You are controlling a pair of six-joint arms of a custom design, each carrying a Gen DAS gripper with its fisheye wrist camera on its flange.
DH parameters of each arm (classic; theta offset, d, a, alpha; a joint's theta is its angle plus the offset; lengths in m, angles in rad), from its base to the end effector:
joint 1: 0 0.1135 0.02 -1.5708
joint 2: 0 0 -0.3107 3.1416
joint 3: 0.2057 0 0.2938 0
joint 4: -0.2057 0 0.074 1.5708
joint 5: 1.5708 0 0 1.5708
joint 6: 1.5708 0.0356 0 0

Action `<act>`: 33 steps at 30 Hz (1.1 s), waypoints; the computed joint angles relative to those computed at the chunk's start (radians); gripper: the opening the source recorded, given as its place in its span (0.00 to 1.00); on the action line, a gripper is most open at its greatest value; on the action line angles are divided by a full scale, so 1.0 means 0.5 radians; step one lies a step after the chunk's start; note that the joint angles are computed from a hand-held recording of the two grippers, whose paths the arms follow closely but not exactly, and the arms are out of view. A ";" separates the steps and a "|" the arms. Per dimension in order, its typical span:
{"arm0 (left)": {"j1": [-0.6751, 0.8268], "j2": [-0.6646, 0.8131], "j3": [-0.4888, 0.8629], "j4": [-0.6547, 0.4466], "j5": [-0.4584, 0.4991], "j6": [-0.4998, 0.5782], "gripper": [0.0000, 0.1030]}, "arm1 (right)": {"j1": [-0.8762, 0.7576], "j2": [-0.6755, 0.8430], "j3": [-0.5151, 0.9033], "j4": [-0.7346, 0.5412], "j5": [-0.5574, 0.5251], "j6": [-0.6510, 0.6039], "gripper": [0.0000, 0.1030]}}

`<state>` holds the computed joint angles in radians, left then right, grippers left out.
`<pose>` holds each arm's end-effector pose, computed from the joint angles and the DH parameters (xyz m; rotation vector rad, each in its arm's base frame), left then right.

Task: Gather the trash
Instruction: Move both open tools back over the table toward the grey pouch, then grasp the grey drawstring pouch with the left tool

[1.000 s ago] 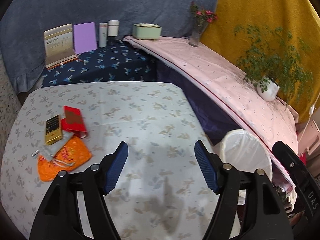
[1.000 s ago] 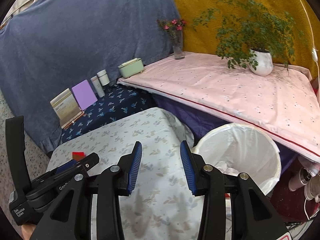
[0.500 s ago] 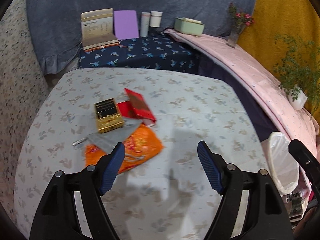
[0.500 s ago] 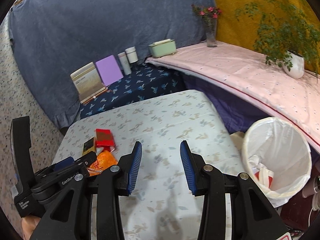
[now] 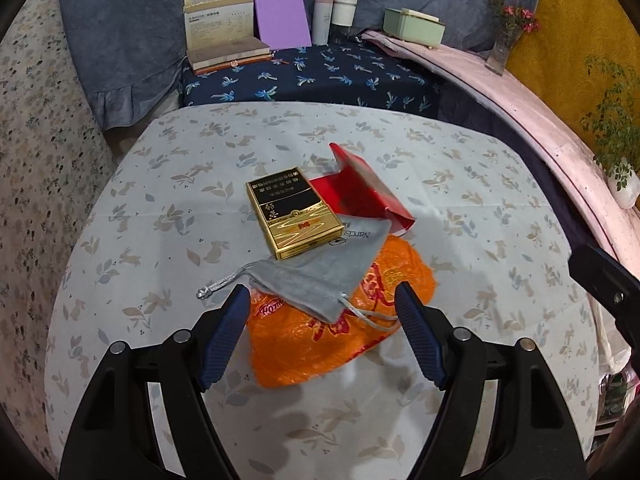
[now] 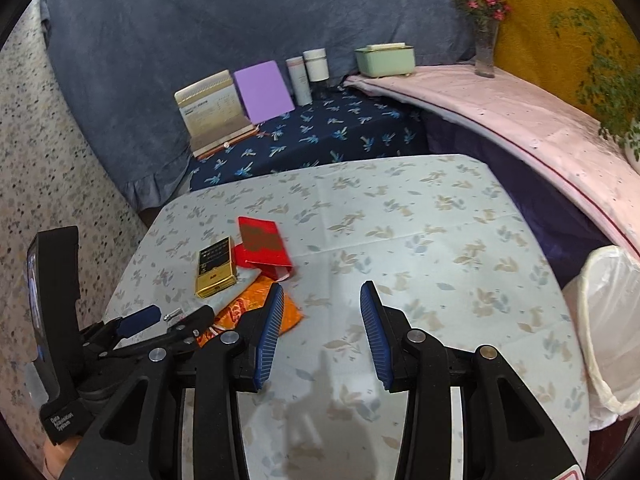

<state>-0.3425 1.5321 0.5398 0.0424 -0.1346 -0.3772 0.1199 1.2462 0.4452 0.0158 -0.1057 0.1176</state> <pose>0.2644 -0.0892 0.1271 -0.0979 2.5108 -0.1253 0.2394 0.0326 0.1659 -0.0545 2.3627 0.2401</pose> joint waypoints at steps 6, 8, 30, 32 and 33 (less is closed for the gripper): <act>0.058 0.173 0.055 0.087 0.101 0.124 0.58 | 0.136 0.308 0.117 0.131 0.059 0.053 0.38; 0.071 0.208 0.072 0.090 0.151 0.156 0.51 | 0.169 0.406 0.159 0.165 0.070 0.059 0.38; 0.317 0.213 0.092 0.094 0.484 0.135 0.13 | 0.367 1.176 0.667 0.216 0.086 0.026 0.34; 0.312 0.218 0.095 0.093 0.481 0.134 0.13 | 0.357 1.227 0.705 0.193 0.085 0.020 0.24; 0.310 0.215 0.093 0.092 0.483 0.130 0.13 | 0.354 1.238 0.712 0.187 0.084 0.017 0.22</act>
